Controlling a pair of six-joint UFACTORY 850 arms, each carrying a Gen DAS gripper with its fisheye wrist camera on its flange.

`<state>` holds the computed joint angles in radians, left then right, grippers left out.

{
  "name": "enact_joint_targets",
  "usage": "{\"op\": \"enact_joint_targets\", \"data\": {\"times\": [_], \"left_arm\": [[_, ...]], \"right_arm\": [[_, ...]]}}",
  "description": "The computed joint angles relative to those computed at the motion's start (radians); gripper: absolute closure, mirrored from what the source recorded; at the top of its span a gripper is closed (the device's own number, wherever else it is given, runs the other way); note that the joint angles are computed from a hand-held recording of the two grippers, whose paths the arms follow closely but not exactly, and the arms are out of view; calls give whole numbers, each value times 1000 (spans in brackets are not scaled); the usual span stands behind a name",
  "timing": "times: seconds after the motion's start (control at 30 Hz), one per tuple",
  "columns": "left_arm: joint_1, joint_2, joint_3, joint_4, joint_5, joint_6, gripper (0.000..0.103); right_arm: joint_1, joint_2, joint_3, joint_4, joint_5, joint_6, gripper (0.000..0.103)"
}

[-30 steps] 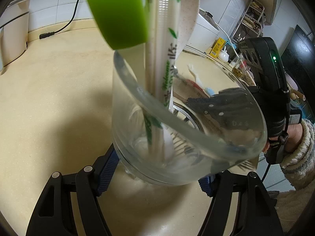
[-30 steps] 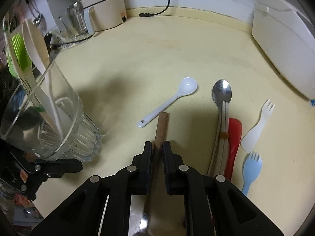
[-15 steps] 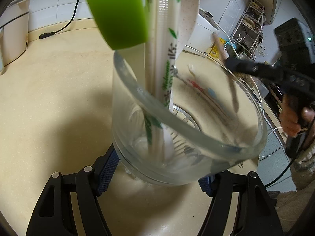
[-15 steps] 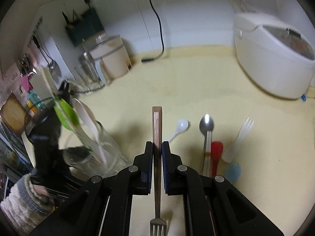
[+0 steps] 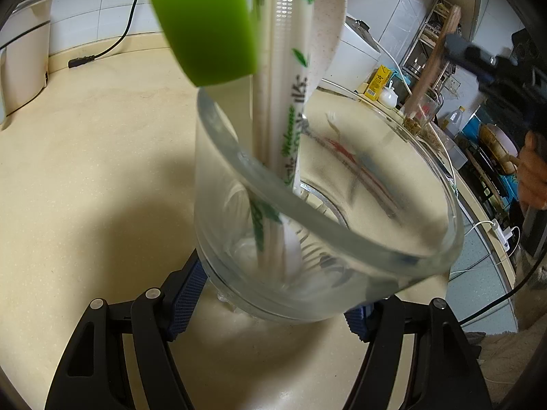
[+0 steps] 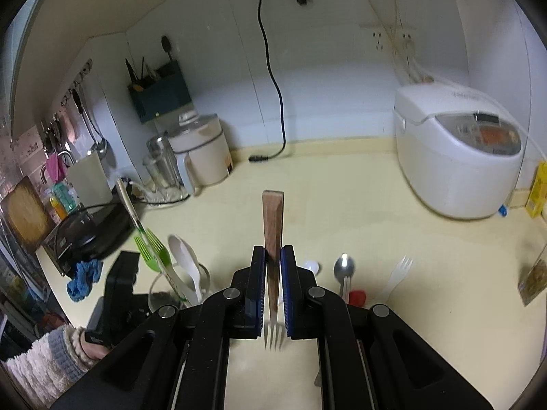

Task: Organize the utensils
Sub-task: 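Lift the fork and lower it tines-first into the glass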

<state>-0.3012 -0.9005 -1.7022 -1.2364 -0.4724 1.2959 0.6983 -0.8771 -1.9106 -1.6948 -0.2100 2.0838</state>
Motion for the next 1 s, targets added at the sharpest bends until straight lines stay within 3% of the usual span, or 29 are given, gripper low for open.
{"op": "enact_joint_targets", "data": {"times": [0.17, 0.4, 0.83, 1.0], "left_arm": [[0, 0, 0, 0, 0, 0, 29], [0, 0, 0, 0, 0, 0, 29], [0, 0, 0, -1, 0, 1, 29], [0, 0, 0, -1, 0, 1, 29]], "right_arm": [[3, 8, -27, -38, -21, -7, 94], [14, 50, -20, -248, -40, 153, 94], [34, 40, -93, -582, 40, 426, 94], [38, 2, -147, -554, 88, 393, 94]]}}
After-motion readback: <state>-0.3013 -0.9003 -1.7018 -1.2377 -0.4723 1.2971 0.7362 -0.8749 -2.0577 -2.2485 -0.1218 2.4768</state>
